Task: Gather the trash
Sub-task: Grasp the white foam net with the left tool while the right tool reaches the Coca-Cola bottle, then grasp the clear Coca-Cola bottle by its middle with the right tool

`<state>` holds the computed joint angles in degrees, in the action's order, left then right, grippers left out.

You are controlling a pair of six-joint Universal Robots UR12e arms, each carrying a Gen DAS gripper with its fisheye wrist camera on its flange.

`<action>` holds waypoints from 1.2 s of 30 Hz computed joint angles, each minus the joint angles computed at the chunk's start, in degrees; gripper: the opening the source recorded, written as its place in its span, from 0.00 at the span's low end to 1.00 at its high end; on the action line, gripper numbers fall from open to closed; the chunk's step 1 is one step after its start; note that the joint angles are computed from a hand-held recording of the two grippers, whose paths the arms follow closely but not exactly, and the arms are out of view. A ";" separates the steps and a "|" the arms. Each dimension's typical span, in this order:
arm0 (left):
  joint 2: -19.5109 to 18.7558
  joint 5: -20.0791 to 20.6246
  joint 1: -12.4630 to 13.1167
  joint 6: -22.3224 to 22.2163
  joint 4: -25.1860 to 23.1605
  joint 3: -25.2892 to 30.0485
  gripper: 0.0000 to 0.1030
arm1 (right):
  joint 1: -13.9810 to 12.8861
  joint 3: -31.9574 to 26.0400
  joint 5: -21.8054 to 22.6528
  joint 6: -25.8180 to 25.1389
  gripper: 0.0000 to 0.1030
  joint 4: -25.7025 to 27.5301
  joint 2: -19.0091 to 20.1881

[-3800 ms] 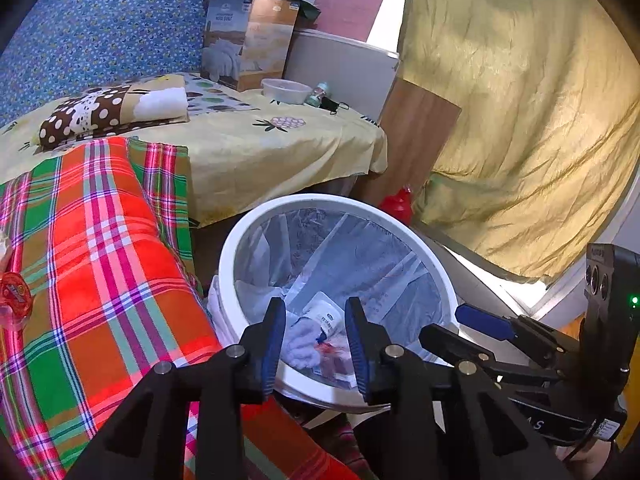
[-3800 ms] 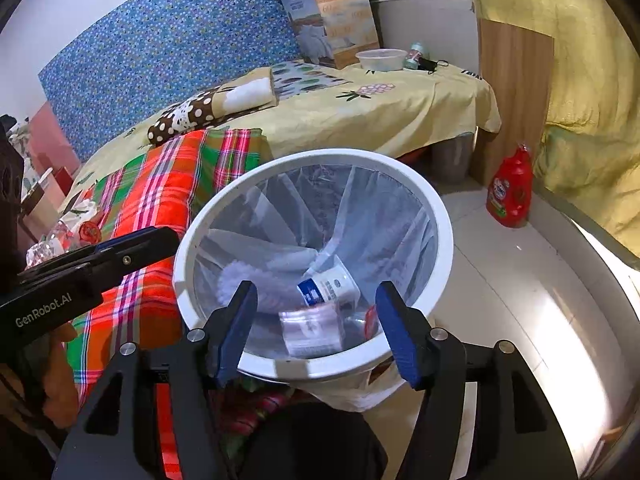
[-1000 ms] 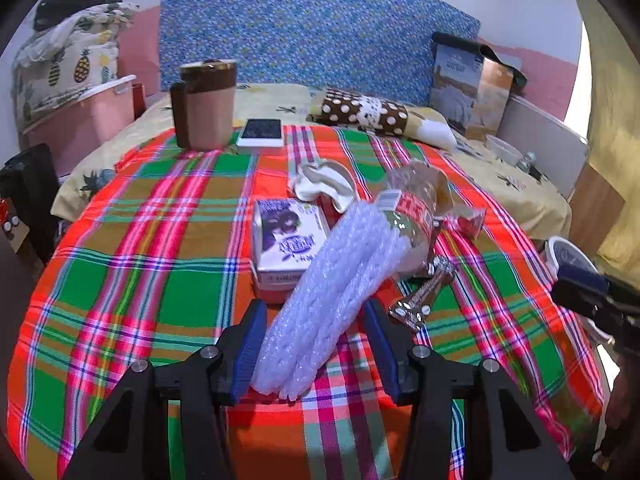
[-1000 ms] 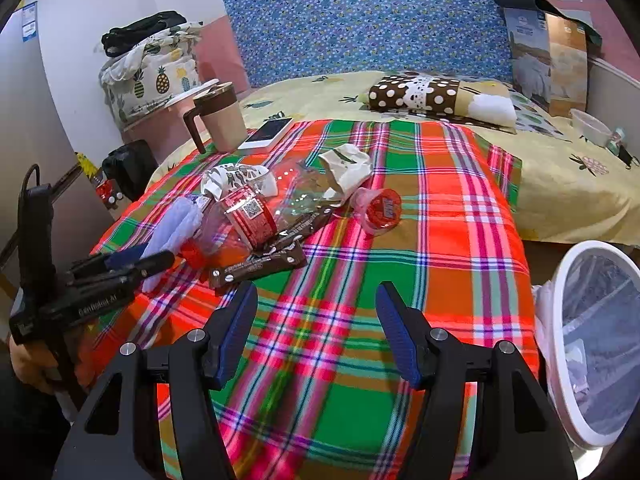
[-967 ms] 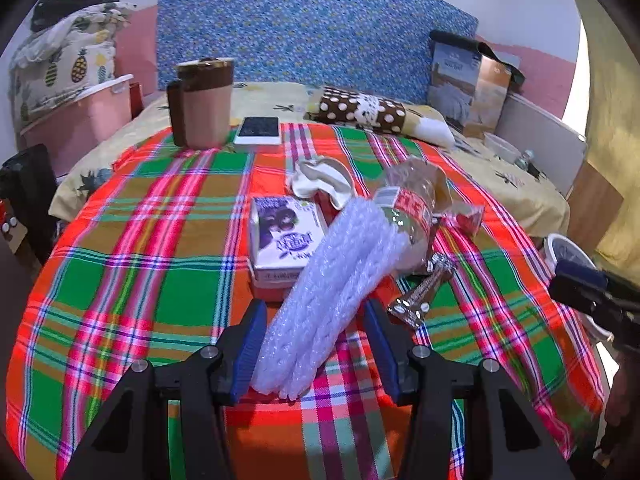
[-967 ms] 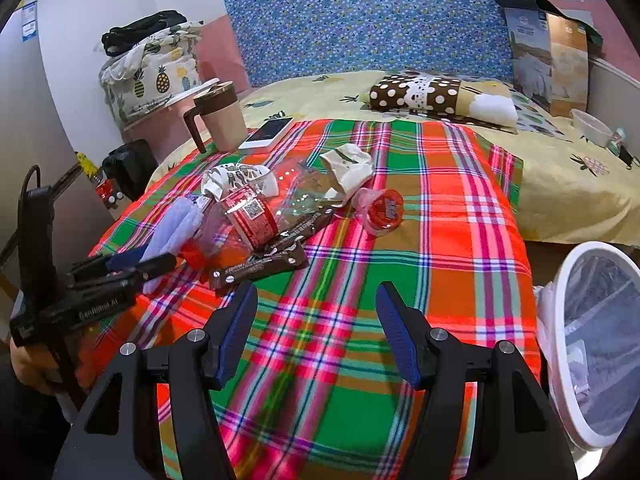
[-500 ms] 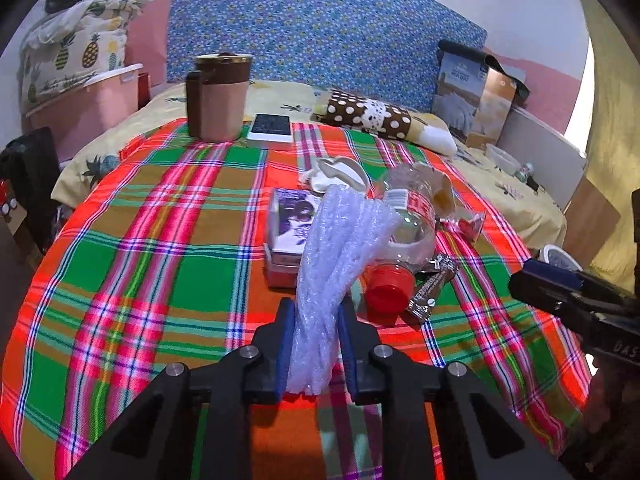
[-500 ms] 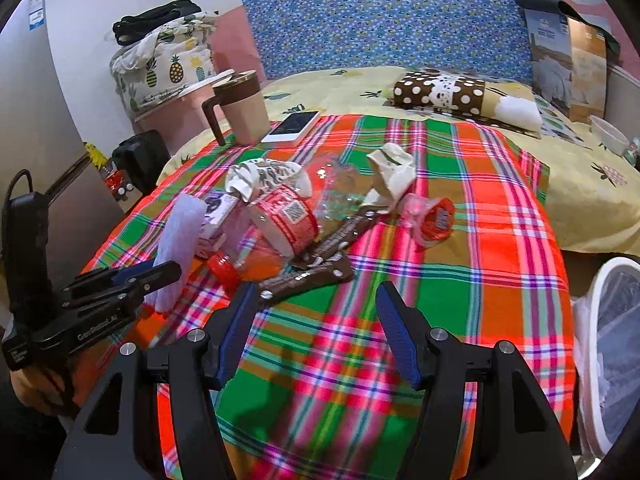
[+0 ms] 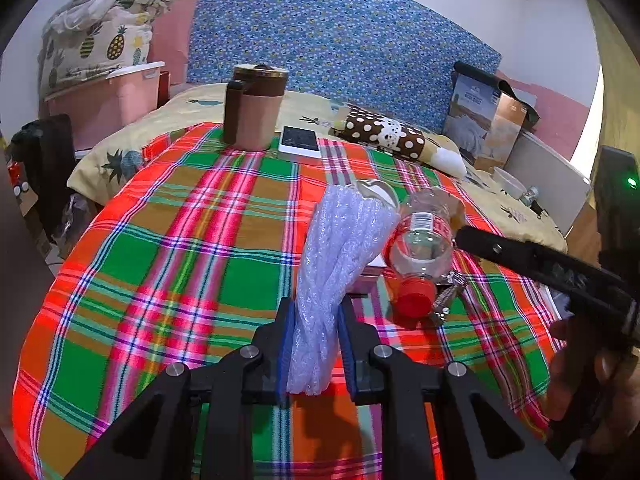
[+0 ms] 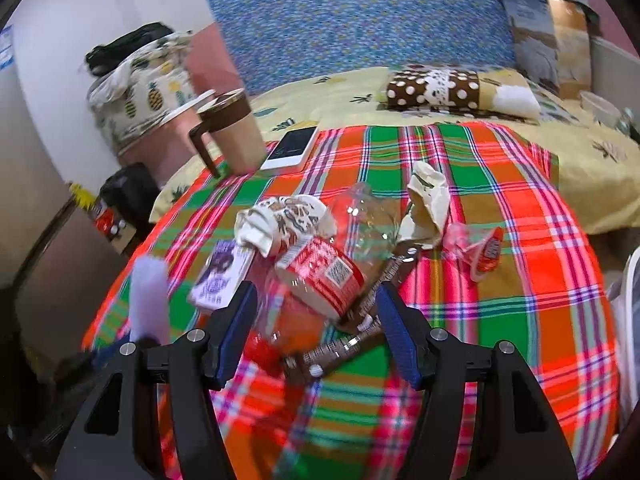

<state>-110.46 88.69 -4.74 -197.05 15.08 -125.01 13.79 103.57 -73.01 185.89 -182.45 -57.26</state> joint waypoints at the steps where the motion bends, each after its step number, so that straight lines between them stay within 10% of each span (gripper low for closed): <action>1: 0.02 -0.20 0.24 -0.19 0.04 -0.13 0.21 | 0.33 -0.46 -0.70 0.61 0.63 0.58 0.29; 14: -0.21 -1.73 1.36 -1.33 0.19 -0.70 0.21 | 2.43 -0.54 -4.84 0.26 0.68 7.12 -0.15; 21: 0.01 -1.67 1.43 -1.99 -0.10 -0.88 0.21 | 2.39 -1.20 -3.65 -1.72 0.34 9.40 0.27; 36: 0.02 -2.30 -0.12 -1.54 -0.31 -0.39 0.21 | -1.49 6.14 -1.79 -7.64 0.33 4.72 -4.69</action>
